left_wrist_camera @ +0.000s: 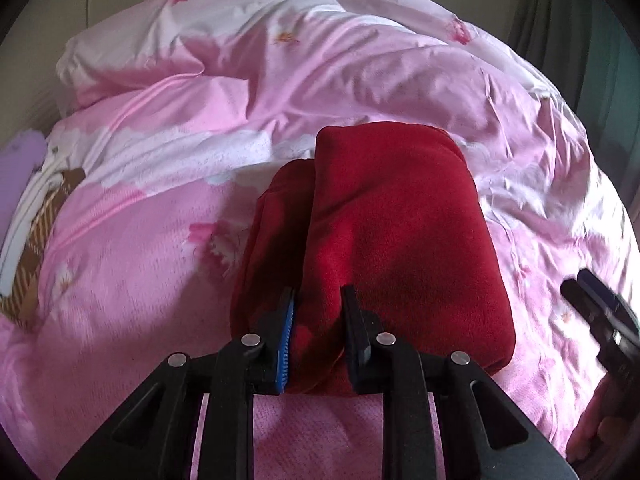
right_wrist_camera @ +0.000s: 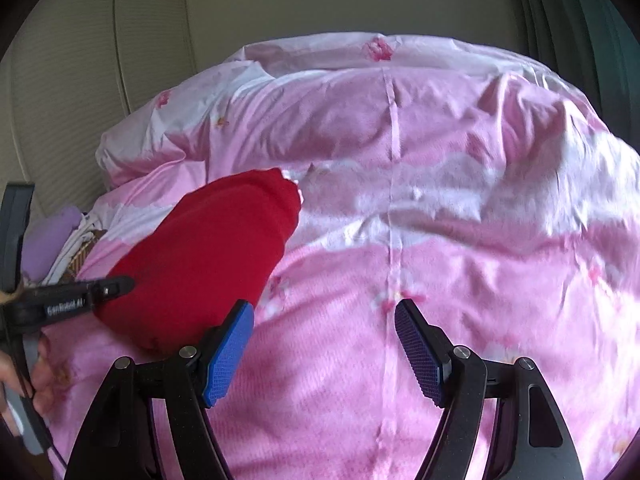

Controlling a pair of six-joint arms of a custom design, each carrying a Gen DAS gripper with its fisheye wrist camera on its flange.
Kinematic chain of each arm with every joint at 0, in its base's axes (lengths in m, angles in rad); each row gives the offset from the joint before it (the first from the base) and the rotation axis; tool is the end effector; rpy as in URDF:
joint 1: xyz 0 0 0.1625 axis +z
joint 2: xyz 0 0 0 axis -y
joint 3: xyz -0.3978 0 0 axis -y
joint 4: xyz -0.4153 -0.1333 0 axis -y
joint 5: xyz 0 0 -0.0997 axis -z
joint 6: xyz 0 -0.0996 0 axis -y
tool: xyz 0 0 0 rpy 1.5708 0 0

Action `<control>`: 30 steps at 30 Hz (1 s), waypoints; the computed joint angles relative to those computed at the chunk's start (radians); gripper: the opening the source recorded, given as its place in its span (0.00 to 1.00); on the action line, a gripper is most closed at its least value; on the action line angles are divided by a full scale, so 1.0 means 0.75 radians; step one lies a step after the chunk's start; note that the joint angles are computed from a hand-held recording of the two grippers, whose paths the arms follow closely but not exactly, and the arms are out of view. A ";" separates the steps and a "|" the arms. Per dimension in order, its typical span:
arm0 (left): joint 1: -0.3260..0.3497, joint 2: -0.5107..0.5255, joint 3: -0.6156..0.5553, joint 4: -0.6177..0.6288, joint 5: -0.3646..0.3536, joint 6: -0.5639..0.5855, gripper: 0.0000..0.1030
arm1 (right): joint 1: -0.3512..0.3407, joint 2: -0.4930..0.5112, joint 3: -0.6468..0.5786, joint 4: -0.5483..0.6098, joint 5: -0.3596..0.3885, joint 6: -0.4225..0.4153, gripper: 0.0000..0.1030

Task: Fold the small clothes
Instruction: 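Pinch the red sweatshirt bundle with the left tool and compress it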

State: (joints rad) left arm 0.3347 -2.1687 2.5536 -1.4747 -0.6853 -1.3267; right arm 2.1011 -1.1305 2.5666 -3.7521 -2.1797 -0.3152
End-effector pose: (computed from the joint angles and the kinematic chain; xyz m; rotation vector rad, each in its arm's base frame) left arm -0.1389 -0.2711 0.2333 0.1631 2.3106 -0.8846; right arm 0.2449 -0.2668 0.1184 0.7252 -2.3399 1.0269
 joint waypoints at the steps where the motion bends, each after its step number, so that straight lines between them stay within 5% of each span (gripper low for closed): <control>1: -0.001 -0.011 0.007 -0.009 -0.001 0.000 0.22 | 0.008 -0.005 -0.019 0.013 0.002 -0.019 0.72; 9: -0.008 -0.099 0.077 -0.126 0.027 -0.012 0.22 | 0.064 0.078 -0.296 0.298 0.050 -0.229 0.72; 16: -0.084 -0.169 0.105 -0.058 0.067 -0.178 0.23 | 0.024 0.192 -0.581 0.750 0.182 -0.120 0.72; 22: -0.069 -0.203 0.130 -0.106 0.072 -0.165 0.23 | 0.070 0.384 -0.803 0.978 0.025 -0.205 0.72; 30: -0.037 -0.266 0.190 -0.165 0.096 -0.110 0.23 | 0.028 0.455 -0.895 1.237 -0.017 -0.306 0.69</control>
State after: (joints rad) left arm 0.3069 -2.3681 2.6965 -1.5983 -0.6130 -1.4089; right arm 2.1223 -0.7892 1.8953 -2.8241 -2.1921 -0.5448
